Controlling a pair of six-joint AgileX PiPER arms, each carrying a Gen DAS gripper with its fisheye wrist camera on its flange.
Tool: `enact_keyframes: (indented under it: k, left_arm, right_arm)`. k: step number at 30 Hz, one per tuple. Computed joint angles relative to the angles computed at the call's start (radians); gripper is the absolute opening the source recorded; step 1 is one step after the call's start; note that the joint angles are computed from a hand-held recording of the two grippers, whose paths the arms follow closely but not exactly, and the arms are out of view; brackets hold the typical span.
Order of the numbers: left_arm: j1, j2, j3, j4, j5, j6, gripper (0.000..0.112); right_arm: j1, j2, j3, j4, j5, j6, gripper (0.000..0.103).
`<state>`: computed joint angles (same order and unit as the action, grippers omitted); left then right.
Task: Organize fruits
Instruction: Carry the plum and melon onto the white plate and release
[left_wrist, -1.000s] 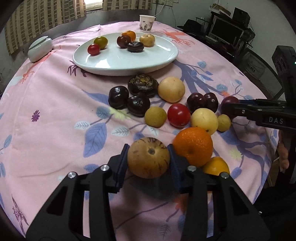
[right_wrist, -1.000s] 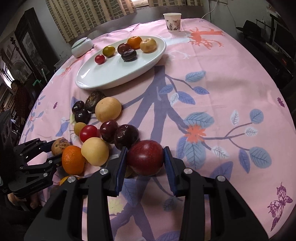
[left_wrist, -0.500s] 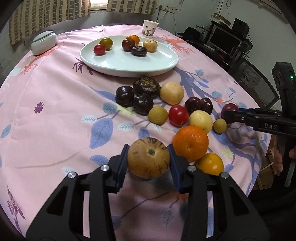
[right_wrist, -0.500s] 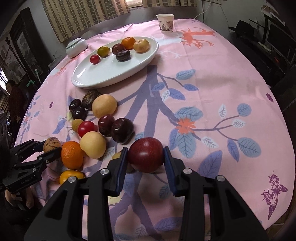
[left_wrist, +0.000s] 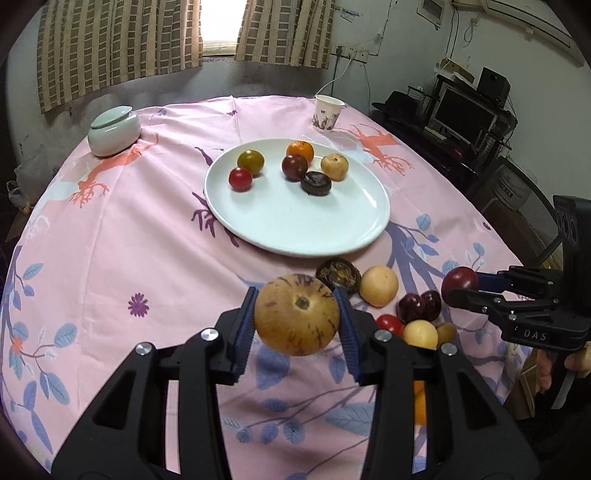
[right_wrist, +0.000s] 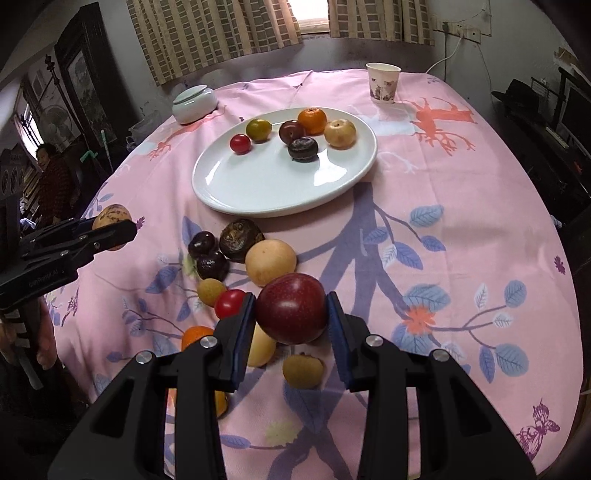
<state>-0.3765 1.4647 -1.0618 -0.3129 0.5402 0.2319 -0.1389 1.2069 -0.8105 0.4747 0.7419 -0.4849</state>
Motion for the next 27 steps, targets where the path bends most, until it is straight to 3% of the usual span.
enact_keyframes:
  k: [5, 14, 21, 27]
  left_arm:
    - [0.02, 0.154, -0.227, 0.098, 0.065, -0.083, 0.042]
    - [0.067, 0.668, -0.943, 0.139, 0.367, -0.187, 0.042]
    - [0.088, 0.826, -1.147, 0.113, 0.473, -0.193, 0.042]
    - [0.099, 0.881, -1.234, 0.081, 0.51, -0.199, 0.044]
  right_arm:
    - [0.082, 0.134, -0.16, 0.006, -0.025, -0.042, 0.039]
    - [0.234, 0.629, -0.691, -0.184, -0.01, 0.098, 0.039]
    - [0.228, 0.863, -1.001, -0.222, 0.106, 0.131, 0.039]
    - [0.238, 0.907, -1.056, -0.256, 0.107, 0.127, 0.039]
